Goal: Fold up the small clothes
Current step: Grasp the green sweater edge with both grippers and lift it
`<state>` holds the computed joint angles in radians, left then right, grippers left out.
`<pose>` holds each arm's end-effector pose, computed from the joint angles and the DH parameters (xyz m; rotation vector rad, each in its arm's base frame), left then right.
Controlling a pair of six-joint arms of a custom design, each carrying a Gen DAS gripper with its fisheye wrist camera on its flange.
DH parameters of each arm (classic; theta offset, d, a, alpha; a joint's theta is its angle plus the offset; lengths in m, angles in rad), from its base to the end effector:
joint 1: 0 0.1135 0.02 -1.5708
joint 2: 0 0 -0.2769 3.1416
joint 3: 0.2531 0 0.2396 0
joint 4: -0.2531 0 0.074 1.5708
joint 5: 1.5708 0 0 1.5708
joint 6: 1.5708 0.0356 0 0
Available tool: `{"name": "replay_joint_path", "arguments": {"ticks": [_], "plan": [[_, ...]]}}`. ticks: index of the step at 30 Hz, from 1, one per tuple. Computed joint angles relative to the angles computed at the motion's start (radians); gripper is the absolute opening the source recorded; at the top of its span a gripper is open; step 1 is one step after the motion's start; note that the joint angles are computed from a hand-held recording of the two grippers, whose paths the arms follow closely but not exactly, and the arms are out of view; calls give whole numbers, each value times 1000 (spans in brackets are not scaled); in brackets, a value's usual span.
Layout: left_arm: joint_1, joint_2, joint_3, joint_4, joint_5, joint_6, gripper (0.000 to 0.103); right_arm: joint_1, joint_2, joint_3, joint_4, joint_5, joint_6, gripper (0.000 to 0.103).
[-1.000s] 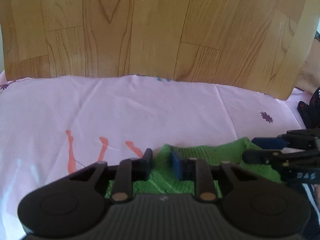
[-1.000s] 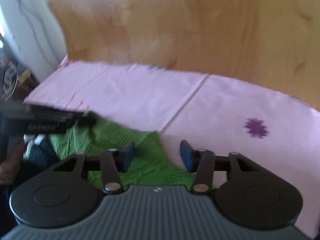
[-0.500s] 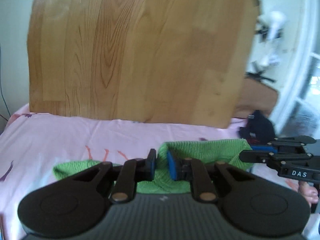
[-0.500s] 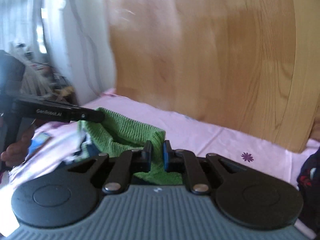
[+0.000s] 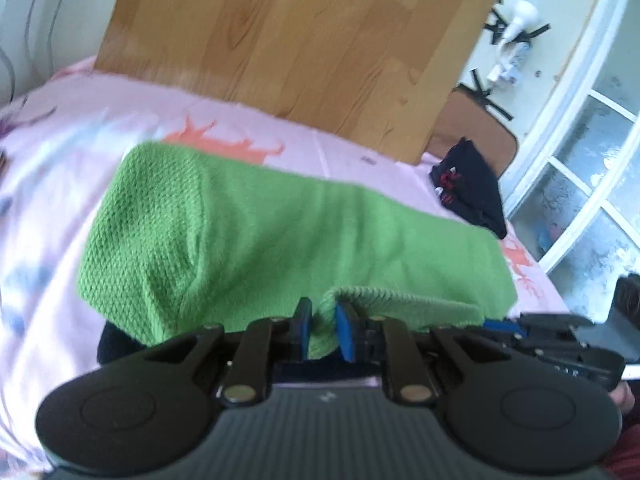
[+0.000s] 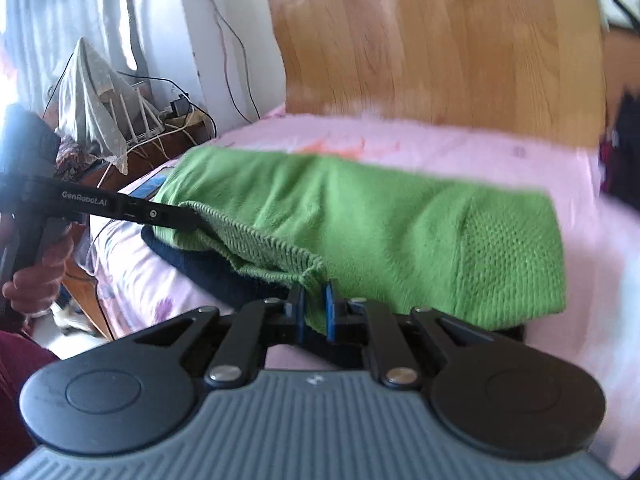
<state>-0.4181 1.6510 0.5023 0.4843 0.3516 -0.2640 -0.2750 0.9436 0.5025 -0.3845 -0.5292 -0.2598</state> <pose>0.2477 -0.1235 0.1362 0.3736 2.2668 -0.7560 0.1626 -0.0272 0.2159 -0.2232 2.2725 0.3589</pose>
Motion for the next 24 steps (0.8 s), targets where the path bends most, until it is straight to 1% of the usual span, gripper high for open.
{"name": "replay_joint_path", "arguments": {"ticks": [2,3,4,5,6,7,8,9,10,12,13,14,15,16,17,18,19,21,22,23,24], "plan": [[4,33,-9,35,9,-1,14,-3,-26,-43,27,0,40,13],[3,44,-9,32,4,9,14,-10,-31,-56,43,-8,49,13],[0,50,-3,13,1,19,20,-17,-21,-57,49,-21,55,14],[-4,42,-5,-3,-4,32,23,-22,-6,-50,47,-31,57,15],[-1,19,-17,-17,4,62,25,-39,-3,-30,20,-49,49,21],[7,-21,-32,-40,22,111,30,-56,-1,-13,-14,-71,40,30],[23,-59,-49,-50,47,150,38,-67,9,8,-59,-97,17,35],[47,-104,-75,-47,79,182,41,-90,22,39,-122,-138,-36,40],[77,-144,-97,-35,110,199,43,-121,17,69,-181,-175,-90,40],[145,-191,-102,-23,172,190,43,-215,-14,100,-272,-255,-188,40],[169,-189,-90,-4,190,164,43,-238,-16,122,-276,-287,-175,40],[185,-166,-65,15,197,135,41,-239,-20,126,-237,-302,-124,40],[178,-136,-31,19,176,116,40,-215,-20,125,-166,-293,-41,39],[157,-102,6,22,139,100,36,-170,-12,122,-78,-253,51,39],[138,-58,40,36,105,92,28,-114,4,117,4,-193,129,38],[113,-8,81,41,72,87,24,-48,30,113,88,-118,202,37],[94,53,139,24,39,88,20,11,68,105,171,-54,253,37],[77,161,240,-24,-19,98,11,90,172,97,302,18,308,36],[79,206,280,-49,-41,100,7,121,242,109,330,69,306,32],[87,262,329,-79,-49,102,6,127,301,112,347,133,265,25],[117,302,338,-47,13,84,6,135,368,102,388,208,241,9]]}}
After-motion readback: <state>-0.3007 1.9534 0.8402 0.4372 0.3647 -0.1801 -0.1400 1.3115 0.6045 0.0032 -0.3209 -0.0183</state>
